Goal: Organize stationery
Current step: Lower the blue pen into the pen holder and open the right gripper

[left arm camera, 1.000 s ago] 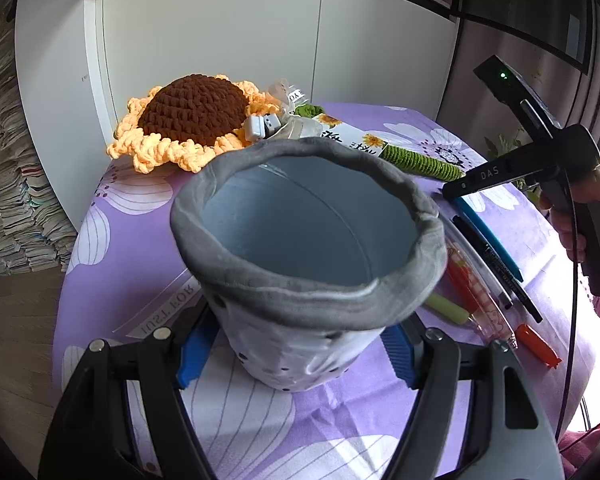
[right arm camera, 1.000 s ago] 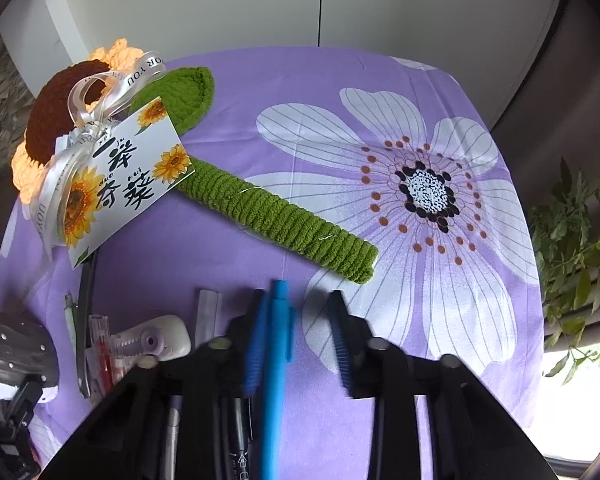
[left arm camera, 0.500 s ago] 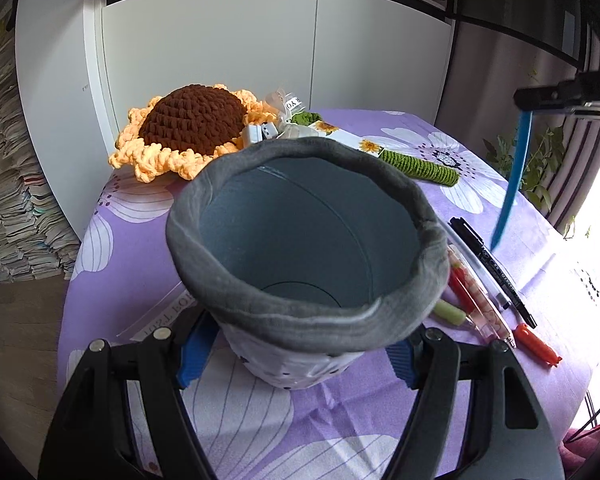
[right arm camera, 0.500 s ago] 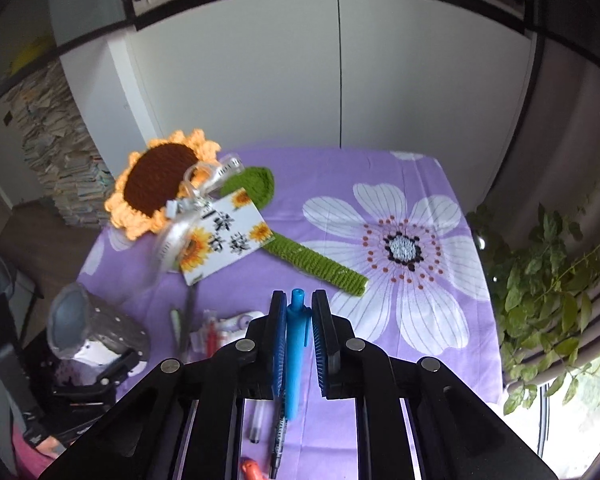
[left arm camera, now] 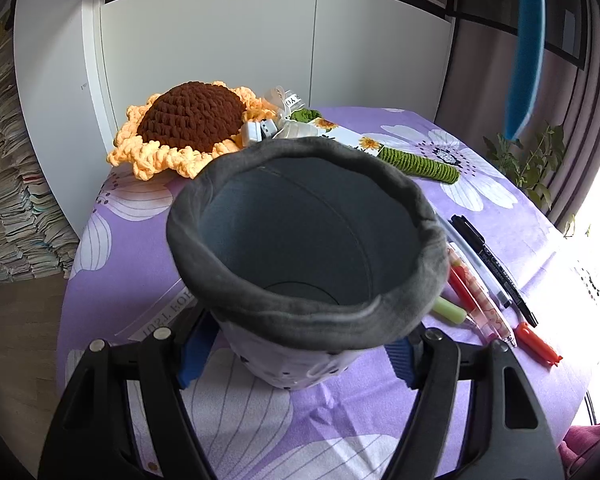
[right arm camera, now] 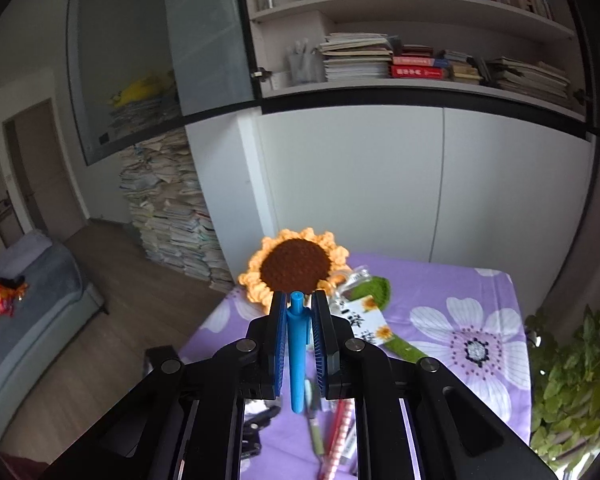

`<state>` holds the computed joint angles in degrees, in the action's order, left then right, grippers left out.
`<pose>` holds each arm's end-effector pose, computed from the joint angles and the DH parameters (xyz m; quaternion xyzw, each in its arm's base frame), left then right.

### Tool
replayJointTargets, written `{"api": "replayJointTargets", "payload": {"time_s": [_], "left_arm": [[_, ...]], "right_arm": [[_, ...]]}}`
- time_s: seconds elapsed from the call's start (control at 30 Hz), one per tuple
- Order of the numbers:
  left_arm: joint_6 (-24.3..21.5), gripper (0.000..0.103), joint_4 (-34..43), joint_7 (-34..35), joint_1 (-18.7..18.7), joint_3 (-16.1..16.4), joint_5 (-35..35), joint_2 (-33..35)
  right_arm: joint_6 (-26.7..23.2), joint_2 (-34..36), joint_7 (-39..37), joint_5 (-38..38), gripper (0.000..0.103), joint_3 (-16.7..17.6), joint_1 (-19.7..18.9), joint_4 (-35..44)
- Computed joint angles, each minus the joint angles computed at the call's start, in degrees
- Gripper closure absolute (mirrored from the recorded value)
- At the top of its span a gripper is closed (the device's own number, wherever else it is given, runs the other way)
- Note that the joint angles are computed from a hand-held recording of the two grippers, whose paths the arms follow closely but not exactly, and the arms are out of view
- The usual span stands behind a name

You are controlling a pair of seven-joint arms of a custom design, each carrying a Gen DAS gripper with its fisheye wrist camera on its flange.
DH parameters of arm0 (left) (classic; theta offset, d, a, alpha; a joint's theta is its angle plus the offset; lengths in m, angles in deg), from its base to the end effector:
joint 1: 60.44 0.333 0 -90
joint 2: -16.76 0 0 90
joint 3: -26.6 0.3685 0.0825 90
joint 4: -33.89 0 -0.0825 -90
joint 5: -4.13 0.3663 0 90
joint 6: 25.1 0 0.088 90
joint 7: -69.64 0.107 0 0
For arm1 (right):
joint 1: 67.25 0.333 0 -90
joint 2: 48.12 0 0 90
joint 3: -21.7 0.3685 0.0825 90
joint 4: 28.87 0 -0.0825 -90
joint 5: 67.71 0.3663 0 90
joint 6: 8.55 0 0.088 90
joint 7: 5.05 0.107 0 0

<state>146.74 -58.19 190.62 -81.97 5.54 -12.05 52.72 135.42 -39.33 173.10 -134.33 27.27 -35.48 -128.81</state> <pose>0.6134 -0.4430 0.4217 -0.3158 0.8576 -0.3893 0.1152 0.5096 0.3923 0.6043 -0.5725 0.6452 -0.3380 0.3763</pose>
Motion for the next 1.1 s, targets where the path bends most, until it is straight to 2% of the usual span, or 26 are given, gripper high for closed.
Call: {"api": "replayJointTargets", "payload": {"time_s": [0.23,0.37,0.63,0.73,0.8,0.83,0.87,0.93,1.0,1.03,1.07,1.1], "left_arm": [[-1.7,0.031,1.1,-0.3,0.1,0.0,-0.1,0.5],[-1.7,0.031,1.0,-0.2,0.1,-0.1,-0.3,0.5],[-1.0,0.031,1.1,-0.3,-0.4,0.4,-0.3,0.6],[1.8,0.030,-0.8,0.9,0.8,-1.2,-0.7,-0.1],[5.3,0.022,-2.9,2.9,2.9,-4.2,-1.3,-0.5],[7.0,0.013,-3.8,3.8,3.8,-5.5,-1.5,-0.6],[8.6,0.011,-4.7,4.6,4.8,-6.9,-1.5,-0.7],[10.6,0.011,-5.6,5.1,5.8,-8.3,-1.1,-0.8],[10.4,0.012,-5.2,4.7,6.3,-8.8,-0.8,-0.4],[9.6,0.019,-4.7,4.3,6.4,-8.8,-0.8,-0.2],[8.1,0.031,-3.8,3.8,6.5,-8.8,-1.0,0.1],[6.8,0.032,-3.1,3.5,6.7,-8.9,-1.3,0.4]], "right_arm": [[8.0,4.9,-2.8,2.2,0.090,-1.3,-0.2,4.4],[10.1,7.8,-6.5,7.5,0.090,-2.4,-0.1,5.8],[11.4,10.0,-12.4,17.3,0.090,-3.7,0.4,4.7],[11.7,10.2,-13.8,19.3,0.090,-4.1,0.6,3.9],[12.1,10.3,-14.5,20.5,0.090,-4.2,0.7,3.5],[12.2,10.4,-14.9,21.1,0.090,-4.2,0.8,3.4],[12.1,10.5,-15.3,21.6,0.090,-4.2,0.8,3.4],[12.0,11.0,-16.3,22.9,0.090,-4.2,0.8,3.6],[12.0,11.4,-17.3,24.2,0.090,-4.1,0.8,3.8],[12.1,11.5,-17.6,24.7,0.090,-4.1,0.9,3.8],[12.1,11.6,-17.9,25.1,0.090,-4.2,1.0,3.8],[12.2,11.7,-18.0,25.4,0.090,-4.3,1.1,3.7]]}}
